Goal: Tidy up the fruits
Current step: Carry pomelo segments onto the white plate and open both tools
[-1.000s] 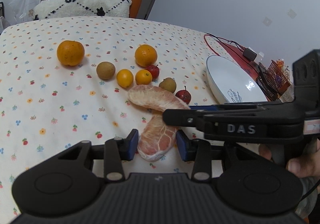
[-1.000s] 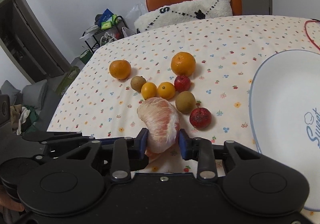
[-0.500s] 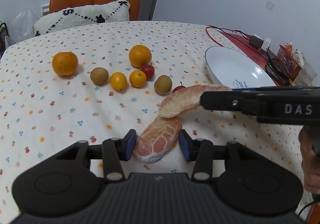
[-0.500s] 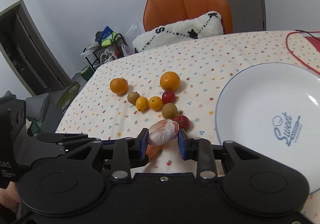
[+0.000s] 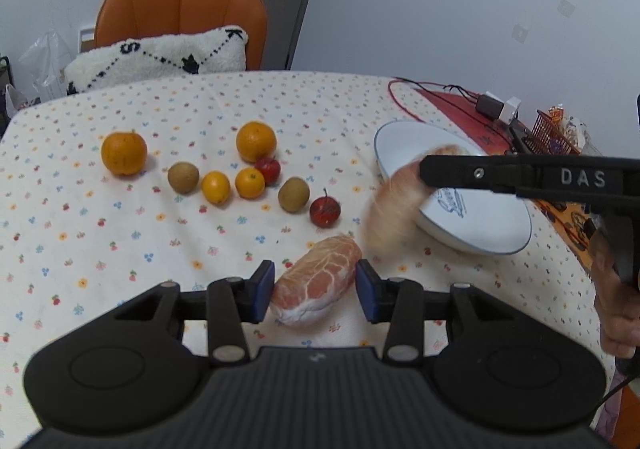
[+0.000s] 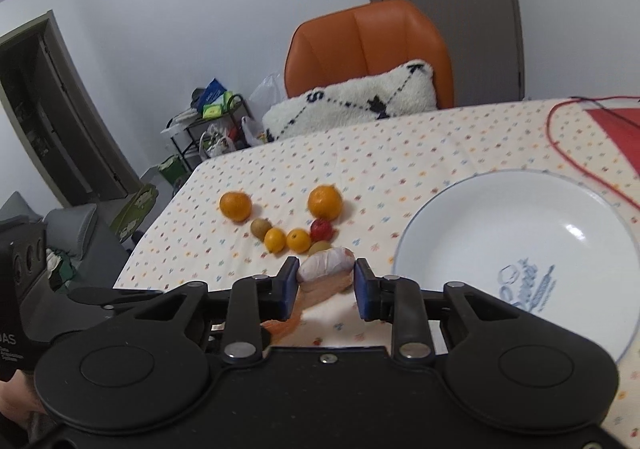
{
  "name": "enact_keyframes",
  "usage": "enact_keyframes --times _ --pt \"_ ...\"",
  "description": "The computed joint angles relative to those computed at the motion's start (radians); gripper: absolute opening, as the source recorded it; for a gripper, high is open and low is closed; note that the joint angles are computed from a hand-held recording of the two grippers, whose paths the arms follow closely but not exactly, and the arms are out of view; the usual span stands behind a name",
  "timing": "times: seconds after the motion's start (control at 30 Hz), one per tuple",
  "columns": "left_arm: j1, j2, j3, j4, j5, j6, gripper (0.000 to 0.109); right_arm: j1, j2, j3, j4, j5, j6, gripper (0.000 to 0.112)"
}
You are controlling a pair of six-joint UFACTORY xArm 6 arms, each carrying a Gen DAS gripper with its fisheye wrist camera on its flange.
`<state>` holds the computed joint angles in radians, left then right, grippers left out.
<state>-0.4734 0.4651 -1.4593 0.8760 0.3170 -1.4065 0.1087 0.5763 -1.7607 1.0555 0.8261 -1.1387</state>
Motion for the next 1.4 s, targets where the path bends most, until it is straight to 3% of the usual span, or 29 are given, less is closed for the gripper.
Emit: enact_keyframes --times 0.03,0.33,0.7,0.87,0.93,1.4 --pt "-0.002 -0.001 -0.003 0.002 0.003 -0.001 0.042 -0.009 0.009 -0.018 -0.003 0.022 0.019 0.010" --pt "-0.016 0.021 -0.067 0.023 0.015 0.002 0.042 -0.046 0.004 -0.026 0.034 0.006 0.000 0.010" --pt "-0.037 0.108 -0.198 -0.067 0.019 0.134 0.042 -0.078 0.048 -0.058 -0.021 -0.091 0.058 0.010" --pt "-0.046 0.158 -0.271 -0.127 0.025 0.213 0.042 -0.089 0.068 -0.065 -0.088 -0.133 0.118 0.019" --pt "-0.051 0.180 -0.305 -0.151 0.030 0.245 0.042 -0.096 0.063 -0.054 -0.085 -0.140 0.108 0.029" --pt "-0.081 0.381 -0.609 -0.360 0.095 0.497 0.042 -0.130 0.001 0.050 -0.043 -0.143 0.041 0.041"
